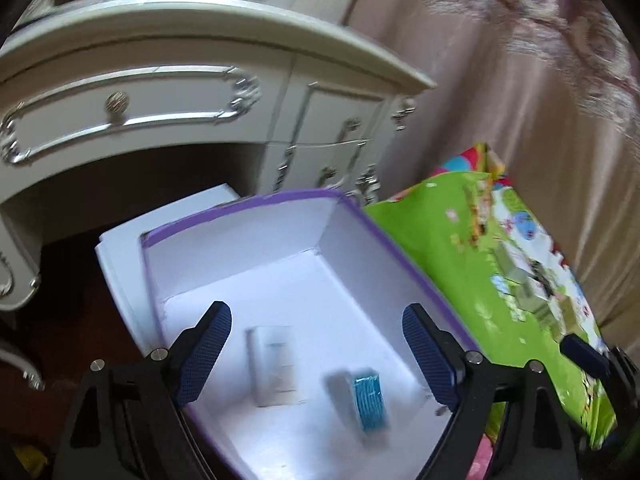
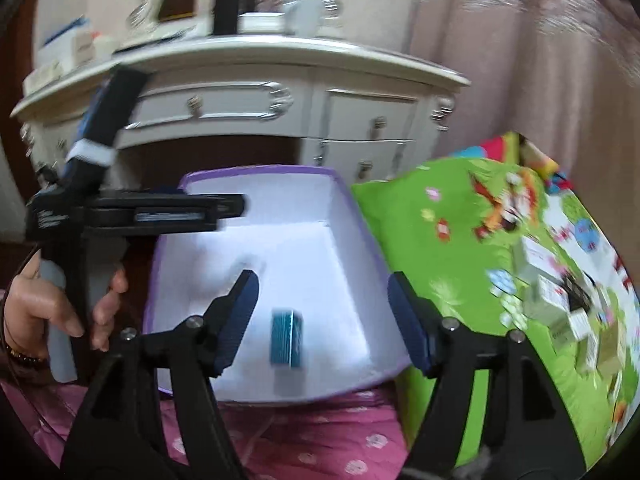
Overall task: Organize rigid objects
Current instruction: 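Open both grippers to drop the boxes into the storage box, then grasp a white medicine box with the left gripper while the right grasps a barcode box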
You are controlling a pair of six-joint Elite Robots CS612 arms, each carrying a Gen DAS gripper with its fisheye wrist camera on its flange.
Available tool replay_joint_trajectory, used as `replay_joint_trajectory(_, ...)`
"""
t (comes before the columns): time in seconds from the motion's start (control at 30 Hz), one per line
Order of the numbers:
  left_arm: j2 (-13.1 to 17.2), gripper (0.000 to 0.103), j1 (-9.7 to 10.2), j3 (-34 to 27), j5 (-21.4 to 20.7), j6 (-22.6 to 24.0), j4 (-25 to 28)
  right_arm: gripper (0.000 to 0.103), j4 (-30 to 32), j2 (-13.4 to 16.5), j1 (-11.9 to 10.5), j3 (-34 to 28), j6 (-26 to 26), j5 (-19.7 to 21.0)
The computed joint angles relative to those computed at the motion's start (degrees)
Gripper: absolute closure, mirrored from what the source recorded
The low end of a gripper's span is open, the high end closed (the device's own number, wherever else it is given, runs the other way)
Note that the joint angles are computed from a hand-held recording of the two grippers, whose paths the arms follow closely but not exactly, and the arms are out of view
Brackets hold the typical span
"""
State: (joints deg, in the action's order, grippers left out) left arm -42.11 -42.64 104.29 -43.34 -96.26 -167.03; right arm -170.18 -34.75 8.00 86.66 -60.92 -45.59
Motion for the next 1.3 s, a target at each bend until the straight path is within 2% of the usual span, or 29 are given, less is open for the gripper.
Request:
replay_joint_trajectory(0.07,0.5,0.014,-0.05,-1.5,-0.3,5.3,-0.4,0.029,-2.3,0.7,-0.7,-1.2,4.6,-1.1)
replay_joint_trajectory(0.17,1.9,0.014,-0.08,-5.3,-1.6,16.3,-0.7,0.025,-5.3,2.1,-2.1,-3.6,12.5,-4.0)
replay_joint_trajectory(0.23,3.0,0.014,0.13,-7.9,-4.1,23.3,-2.3,0.022,-5.9,3.1,-3.3,-5.4,17.6,-6.3)
replay_joint_trajectory(0.3,4.3,0.014,1.06,-11.8,-9.3,31.2,-2.4,0.02,-7.0,4.3,-4.6,-7.0,22.8,-9.5)
replay_joint_trajectory(0.4,7.4,0.014,2.58,-20.2,-18.8,42.3,1.5,0.019,-4.5,6.0,-6.3,-10.3,29.8,-14.9)
replay_joint_trajectory(0.53,13.6,0.014,4.22,-32.5,-29.4,53.2,5.3,0.019,0.6,8.0,-8.4,-14.6,37.7,-22.1)
replay_joint_trajectory(0.6,17.7,0.014,5.08,-41.1,-32.7,56.3,11.4,0.019,3.6,9.2,-9.1,-17.4,38.8,-23.8)
replay_joint_trajectory(0.67,20.9,0.011,5.49,-47.5,-33.5,57.7,16.1,0.019,5.2,10.5,-9.3,-19.8,39.2,-25.4)
replay_joint_trajectory(0.73,23.8,0.011,5.36,-53.6,-29.1,59.8,20.9,0.019,7.9,12.1,-9.1,-23.2,38.5,-26.0)
replay_joint_trajectory(0.77,25.0,0.005,5.43,-56.1,-27.9,60.1,22.7,0.019,9.5,13.2,-8.8,-25.4,37.7,-26.4)
replay_joint_trajectory(0.83,26.7,0.0,5.97,-59.4,-28.0,59.7,23.9,0.019,12.3,15.1,-7.9,-29.3,36.2,-27.4)
replay_joint_trajectory(0.9,28.0,0.0,6.41,-62.0,-27.8,59.9,24.8,0.018,15.5,17.7,-7.0,-34.5,34.6,-27.0)
replay_joint_trajectory(0.97,29.2,0.0,6.9,-64.6,-28.3,61.1,25.7,0.018,15.9,19.9,-6.3,-38.5,34.3,-26.9)
replay_joint_trajectory(1.13,32.1,0.0,8.03,-69.9,-29.6,65.5,25.9,0.017,28.5,29.0,-4.7,-58.8,36.0,-27.4)
replay_joint_trajectory(1.2,33.1,0.0,8.3,-72.3,-29.9,65.6,27.5,0.026,29.6,30.9,-4.7,-62.6,36.5,-27.1)
replay_joint_trajectory(1.23,33.7,0.0,8.41,-73.7,-30.0,65.8,28.4,0.051,28.6,30.3,-4.8,-61.5,36.6,-26.9)
replay_joint_trajectory(1.27,34.6,0.0,8.57,-75.6,-30.3,66.2,29.3,0.066,27.0,29.4,-5.1,-59.4,36.7,-26.3)
replay_joint_trajectory(1.3,35.7,0.0,8.63,-77.7,-30.4,66.8,30.0,0.066,25.6,27.8,-5.5,-56.1,36.1,-26.2)
